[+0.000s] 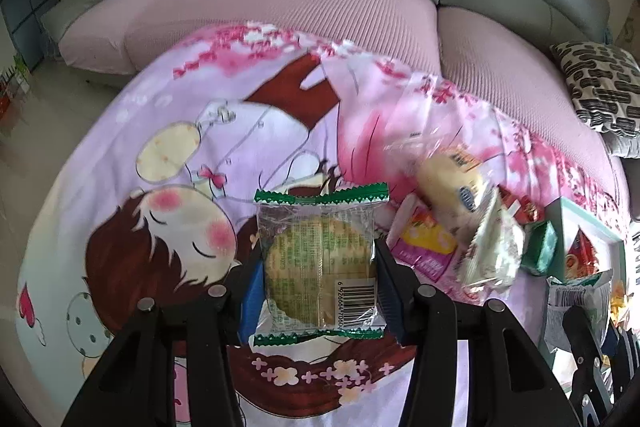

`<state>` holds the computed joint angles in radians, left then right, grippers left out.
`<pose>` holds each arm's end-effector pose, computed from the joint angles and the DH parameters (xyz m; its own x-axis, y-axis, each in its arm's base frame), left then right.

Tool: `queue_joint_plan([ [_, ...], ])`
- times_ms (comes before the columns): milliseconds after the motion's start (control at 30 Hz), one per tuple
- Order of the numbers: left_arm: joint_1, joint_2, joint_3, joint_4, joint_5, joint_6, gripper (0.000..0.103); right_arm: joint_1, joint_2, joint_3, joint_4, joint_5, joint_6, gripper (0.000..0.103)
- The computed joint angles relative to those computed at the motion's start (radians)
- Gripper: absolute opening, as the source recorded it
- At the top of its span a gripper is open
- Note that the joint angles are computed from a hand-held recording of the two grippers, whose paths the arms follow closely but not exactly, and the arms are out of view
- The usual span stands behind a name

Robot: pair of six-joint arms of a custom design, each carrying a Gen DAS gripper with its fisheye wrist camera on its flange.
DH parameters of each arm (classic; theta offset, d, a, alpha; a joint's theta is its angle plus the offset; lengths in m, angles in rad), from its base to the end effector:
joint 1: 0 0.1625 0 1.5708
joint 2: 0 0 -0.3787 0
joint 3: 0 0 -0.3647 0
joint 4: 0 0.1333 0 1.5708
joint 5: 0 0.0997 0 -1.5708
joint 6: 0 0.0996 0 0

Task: Organize snacks
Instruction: 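Grasp a silver-white snack packet with the right gripper while the left holds the biscuit packet, then carry the biscuit packet and silver-white packet over the teal-rimmed tray with both grippers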

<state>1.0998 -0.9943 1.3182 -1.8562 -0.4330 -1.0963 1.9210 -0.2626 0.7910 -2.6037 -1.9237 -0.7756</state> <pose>-0.0957 -0.6809 0.3183 -0.5669 -0.6909 -0.4487 -0.1113 0.6039 -0.7892 0.3719 -0.7299 0.0433 -0.4600 -0.6935 0.5545 -0.8717 0.4716 -0.1333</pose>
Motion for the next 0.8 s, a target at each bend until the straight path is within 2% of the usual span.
queue_joint_plan([
  [167,-0.035,0.008,-0.002,-0.040,0.052,0.051,0.052,-0.005,-0.038,0.029,-0.020,0.040,0.019,0.029],
  [467,-0.089,0.108,-0.073,-0.224,0.084,0.310,0.052,-0.029,-0.082,0.030,-0.072,0.039,0.070,0.029],
  [667,-0.118,0.230,-0.164,-0.393,0.047,0.577,0.052,-0.061,-0.106,0.009,-0.104,0.024,0.117,0.029],
  [800,-0.139,0.309,-0.224,-0.483,-0.013,0.740,0.052,-0.079,-0.121,0.000,-0.123,0.009,0.137,0.029],
])
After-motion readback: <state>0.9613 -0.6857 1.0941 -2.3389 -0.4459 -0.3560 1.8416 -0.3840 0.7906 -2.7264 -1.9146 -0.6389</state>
